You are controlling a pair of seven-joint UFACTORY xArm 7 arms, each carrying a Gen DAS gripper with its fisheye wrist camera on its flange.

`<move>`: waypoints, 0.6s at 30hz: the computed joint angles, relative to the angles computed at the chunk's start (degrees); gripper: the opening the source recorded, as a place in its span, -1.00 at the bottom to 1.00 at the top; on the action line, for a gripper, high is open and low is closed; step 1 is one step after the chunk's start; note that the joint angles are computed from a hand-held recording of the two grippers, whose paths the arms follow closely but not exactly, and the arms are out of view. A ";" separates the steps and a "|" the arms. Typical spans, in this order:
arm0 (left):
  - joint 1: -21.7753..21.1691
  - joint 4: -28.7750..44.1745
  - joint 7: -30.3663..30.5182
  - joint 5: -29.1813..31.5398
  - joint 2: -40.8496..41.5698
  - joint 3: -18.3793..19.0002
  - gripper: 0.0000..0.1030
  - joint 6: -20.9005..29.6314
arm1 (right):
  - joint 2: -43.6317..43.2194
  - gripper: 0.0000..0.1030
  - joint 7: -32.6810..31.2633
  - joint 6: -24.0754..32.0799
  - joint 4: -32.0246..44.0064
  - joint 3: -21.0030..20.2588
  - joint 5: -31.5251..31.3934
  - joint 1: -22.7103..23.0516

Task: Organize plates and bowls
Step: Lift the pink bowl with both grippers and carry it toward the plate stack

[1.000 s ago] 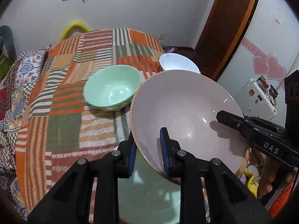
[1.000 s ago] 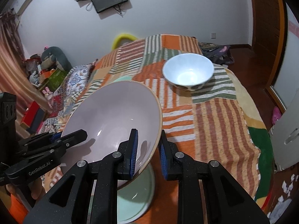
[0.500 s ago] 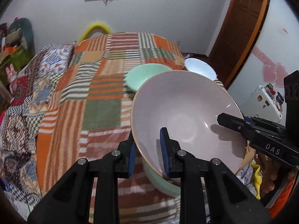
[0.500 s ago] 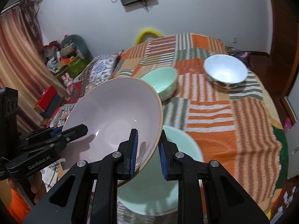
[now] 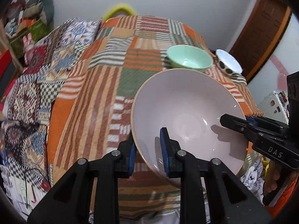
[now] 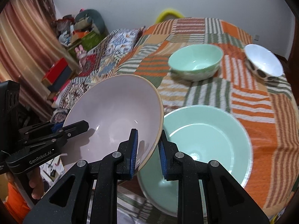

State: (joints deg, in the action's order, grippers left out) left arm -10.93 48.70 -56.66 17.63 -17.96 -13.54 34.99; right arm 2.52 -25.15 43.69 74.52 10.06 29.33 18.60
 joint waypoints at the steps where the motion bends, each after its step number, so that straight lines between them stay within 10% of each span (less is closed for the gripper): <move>1: 0.04 -0.63 -0.10 -0.18 -0.42 0.18 -0.54 0.06 | 0.29 -0.62 0.24 0.13 0.11 0.23 -0.35 0.25; 18: 2.54 -8.09 -0.61 -2.60 -1.92 1.70 -0.54 -0.91 | 6.93 -0.62 4.05 2.93 4.32 2.47 -6.53 3.06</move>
